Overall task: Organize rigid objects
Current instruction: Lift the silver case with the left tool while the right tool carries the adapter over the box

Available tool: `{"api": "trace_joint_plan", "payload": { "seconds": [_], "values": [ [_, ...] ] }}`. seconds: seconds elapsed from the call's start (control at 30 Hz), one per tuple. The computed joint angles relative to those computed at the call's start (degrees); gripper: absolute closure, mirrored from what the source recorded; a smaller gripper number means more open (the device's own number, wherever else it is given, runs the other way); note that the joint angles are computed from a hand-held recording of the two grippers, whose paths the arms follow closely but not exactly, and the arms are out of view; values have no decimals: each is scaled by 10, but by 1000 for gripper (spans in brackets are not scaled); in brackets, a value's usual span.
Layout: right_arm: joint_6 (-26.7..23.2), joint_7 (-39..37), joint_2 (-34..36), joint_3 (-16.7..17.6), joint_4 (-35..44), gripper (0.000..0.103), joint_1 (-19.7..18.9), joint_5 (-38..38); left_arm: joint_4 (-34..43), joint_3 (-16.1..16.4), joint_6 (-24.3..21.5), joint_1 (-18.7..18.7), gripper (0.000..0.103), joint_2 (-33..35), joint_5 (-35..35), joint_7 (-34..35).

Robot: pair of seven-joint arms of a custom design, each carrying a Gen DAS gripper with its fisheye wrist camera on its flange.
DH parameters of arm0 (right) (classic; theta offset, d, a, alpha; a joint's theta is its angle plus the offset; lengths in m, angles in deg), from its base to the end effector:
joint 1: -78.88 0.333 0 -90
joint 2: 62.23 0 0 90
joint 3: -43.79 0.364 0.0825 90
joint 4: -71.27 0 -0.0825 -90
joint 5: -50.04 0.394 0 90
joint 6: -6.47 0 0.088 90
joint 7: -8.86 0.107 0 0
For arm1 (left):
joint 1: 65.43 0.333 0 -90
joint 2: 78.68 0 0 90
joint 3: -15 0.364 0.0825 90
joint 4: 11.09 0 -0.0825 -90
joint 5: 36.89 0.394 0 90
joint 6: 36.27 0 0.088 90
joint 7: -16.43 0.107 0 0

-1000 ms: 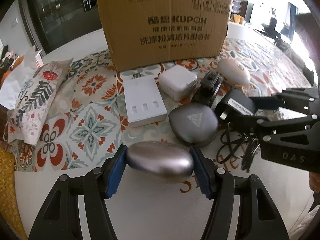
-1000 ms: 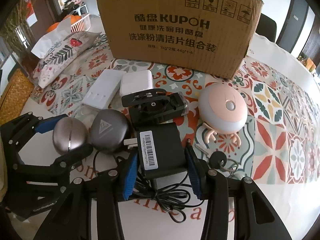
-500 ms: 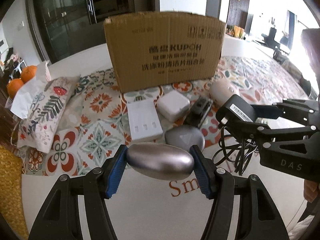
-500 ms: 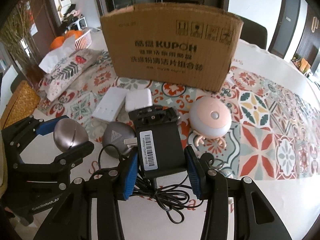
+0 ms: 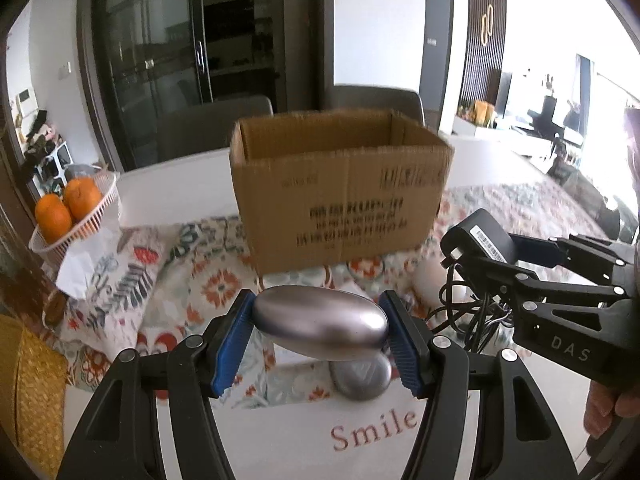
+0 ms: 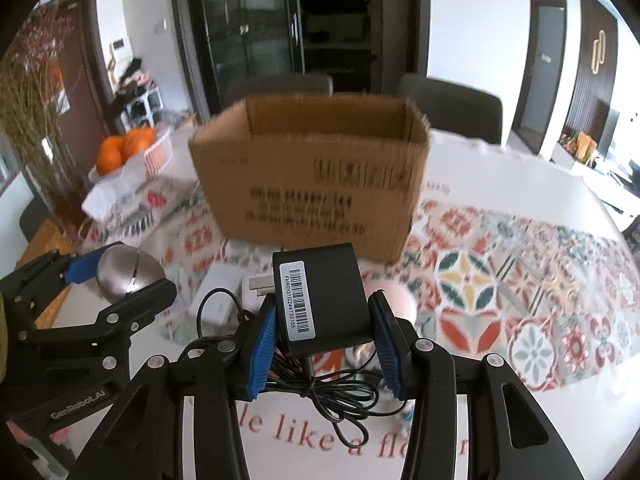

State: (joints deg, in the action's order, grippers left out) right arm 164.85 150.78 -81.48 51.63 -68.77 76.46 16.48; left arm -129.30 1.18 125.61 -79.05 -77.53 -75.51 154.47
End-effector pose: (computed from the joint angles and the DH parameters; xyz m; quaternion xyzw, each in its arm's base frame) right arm 0.4659 0.0732 0.5332 -0.5423 0.7561 -0.2847 0.2306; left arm 0.5522 -0.2501 0.5452 -0.3654 0.8395 -0.3689 0.1604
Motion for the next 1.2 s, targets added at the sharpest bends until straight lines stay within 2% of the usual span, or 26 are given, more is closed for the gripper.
{"api": "trace_joint_plan", "payload": {
  "seconds": [0.2,0.57,0.93,1.2],
  "values": [
    [18,43,-5,13,18,57,-32,-49,43,-5,-8,2,40,16,-13,-1],
    [38,94,13,15,66,57,-55,-102,116,-21,-9,12,40,49,-14,-19],
    [46,100,52,-10,127,57,-43,-124,197,-35,-14,20,40,96,53,-68],
    [44,64,93,-42,182,57,-22,-98,274,-32,-51,18,40,141,134,-144]
  ]
}}
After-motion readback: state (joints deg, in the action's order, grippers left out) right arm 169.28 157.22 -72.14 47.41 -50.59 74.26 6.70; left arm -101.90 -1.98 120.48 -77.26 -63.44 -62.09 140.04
